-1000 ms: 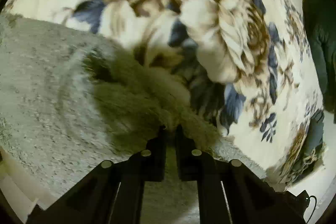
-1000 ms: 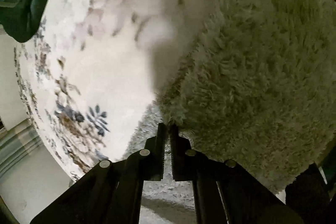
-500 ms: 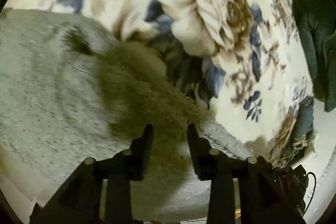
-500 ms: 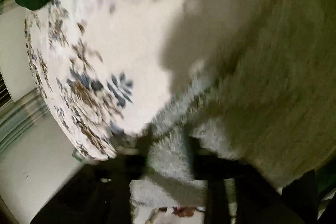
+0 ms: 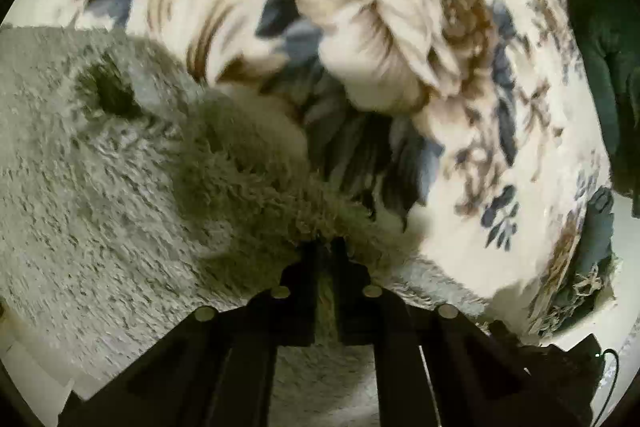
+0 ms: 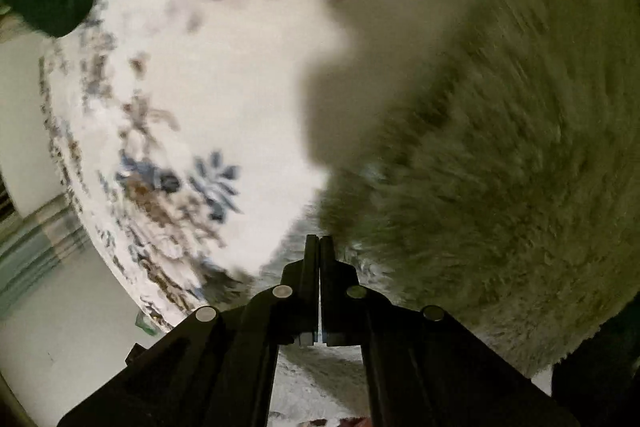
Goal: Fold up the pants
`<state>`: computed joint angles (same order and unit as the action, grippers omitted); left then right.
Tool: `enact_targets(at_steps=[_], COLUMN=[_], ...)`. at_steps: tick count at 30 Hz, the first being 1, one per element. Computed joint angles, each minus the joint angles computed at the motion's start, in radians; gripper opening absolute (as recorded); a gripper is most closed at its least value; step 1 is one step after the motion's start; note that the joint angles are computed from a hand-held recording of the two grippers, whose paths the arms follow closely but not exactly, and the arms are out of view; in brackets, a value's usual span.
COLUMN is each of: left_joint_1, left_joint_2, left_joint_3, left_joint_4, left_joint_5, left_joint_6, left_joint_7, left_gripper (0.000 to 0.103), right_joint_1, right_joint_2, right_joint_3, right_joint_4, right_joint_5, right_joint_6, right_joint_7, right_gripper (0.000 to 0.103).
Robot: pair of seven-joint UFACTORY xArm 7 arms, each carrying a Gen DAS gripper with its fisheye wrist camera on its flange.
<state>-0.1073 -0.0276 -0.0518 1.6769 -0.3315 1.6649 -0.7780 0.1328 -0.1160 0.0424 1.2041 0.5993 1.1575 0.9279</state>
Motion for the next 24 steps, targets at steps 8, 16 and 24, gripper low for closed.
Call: enact_targets(at_steps=[8,16,24], left_joint_1=[0.021,-0.055,-0.165], left_joint_2=[0.079,0.069,-0.096], left_joint_3=[0.012,-0.05,-0.115], left_joint_4=[0.121,0.231,0.052], left_joint_5=[0.006,0.133,0.193], left_joint_6=[0.032,0.132,0.093], left_joint_7=[0.057,0.201,0.237], left_gripper=[0.002,0.027,0.085], right_joint_1=[-0.004,-0.039,-0.286], right_joint_2=[-0.009,-0.272,-0.755], right_joint_3=[-0.011,-0.051,-0.139], right_joint_4=[-0.011,-0.185,-0.391], right_joint_5=[0.057,-0.01,-0.415], right_joint_6=[-0.026,-0.055,0.189], right_joint_7=[-0.09,-0.248,-0.046], right_gripper=[0.001,0.061,0.064])
